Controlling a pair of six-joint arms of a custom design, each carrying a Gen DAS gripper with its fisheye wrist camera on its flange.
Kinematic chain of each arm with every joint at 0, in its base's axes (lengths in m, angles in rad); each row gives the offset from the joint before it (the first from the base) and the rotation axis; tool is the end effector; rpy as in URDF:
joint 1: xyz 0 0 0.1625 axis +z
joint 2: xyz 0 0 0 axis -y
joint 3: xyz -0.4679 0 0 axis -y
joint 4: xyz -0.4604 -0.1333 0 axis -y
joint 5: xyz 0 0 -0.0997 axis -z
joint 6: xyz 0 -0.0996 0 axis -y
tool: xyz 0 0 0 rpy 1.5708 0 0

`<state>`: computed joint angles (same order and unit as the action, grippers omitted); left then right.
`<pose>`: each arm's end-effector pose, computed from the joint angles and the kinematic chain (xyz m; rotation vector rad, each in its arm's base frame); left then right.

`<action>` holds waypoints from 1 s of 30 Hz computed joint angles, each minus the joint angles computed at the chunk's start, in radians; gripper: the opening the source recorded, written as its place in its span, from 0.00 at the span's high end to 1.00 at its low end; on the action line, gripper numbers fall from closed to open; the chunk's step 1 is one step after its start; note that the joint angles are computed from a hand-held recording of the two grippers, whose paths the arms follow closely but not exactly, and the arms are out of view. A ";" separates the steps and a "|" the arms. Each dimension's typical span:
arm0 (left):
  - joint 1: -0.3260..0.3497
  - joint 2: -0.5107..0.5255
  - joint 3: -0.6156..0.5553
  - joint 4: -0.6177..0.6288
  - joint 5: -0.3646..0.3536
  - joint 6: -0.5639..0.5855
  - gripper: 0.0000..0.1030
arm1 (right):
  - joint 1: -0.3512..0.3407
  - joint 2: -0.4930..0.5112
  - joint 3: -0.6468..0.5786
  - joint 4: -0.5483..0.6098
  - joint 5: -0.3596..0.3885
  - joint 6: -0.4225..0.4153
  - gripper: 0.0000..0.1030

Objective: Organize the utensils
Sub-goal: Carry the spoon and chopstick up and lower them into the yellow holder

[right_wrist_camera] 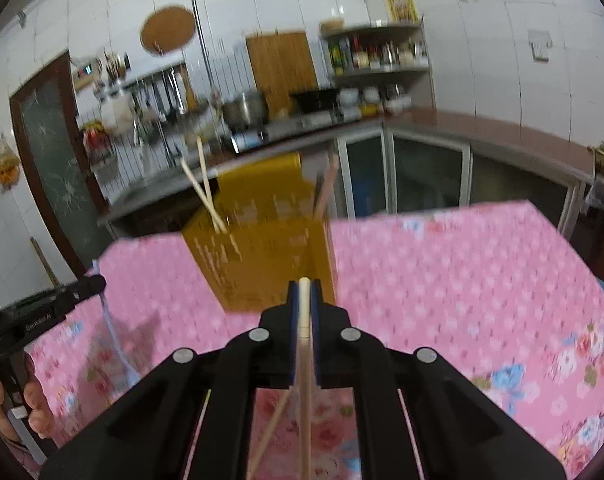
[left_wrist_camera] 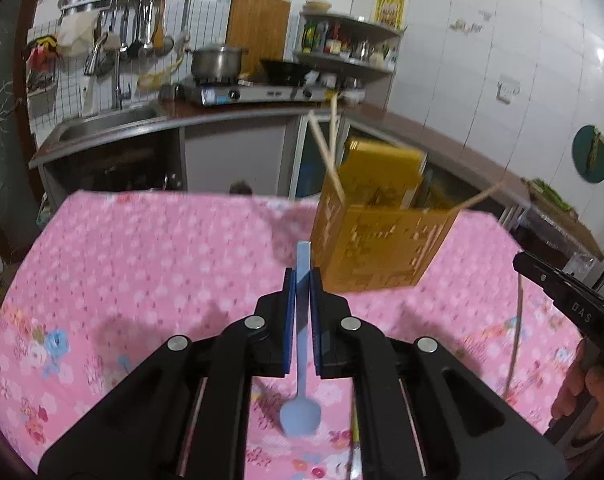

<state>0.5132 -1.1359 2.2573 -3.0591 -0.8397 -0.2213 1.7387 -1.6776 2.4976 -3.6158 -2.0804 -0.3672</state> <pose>-0.3521 -0.4278 0.1387 0.8851 2.4456 -0.9788 0.1470 -0.3603 0.3554 0.1884 -2.1716 1.4435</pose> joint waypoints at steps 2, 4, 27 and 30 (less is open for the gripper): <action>-0.008 0.007 -0.016 -0.025 0.002 0.022 0.95 | 0.017 0.002 -0.020 -0.029 0.009 -0.019 0.94; -0.016 0.018 -0.035 -0.055 0.006 0.056 0.95 | 0.041 0.015 -0.051 -0.069 0.008 -0.054 0.94; -0.003 0.264 -0.395 -0.290 -0.021 0.396 0.95 | 0.070 0.292 -0.413 -0.508 0.126 -0.275 0.94; 0.012 0.303 -0.404 -0.317 -0.016 0.414 0.95 | 0.045 0.315 -0.418 -0.567 0.165 -0.287 0.94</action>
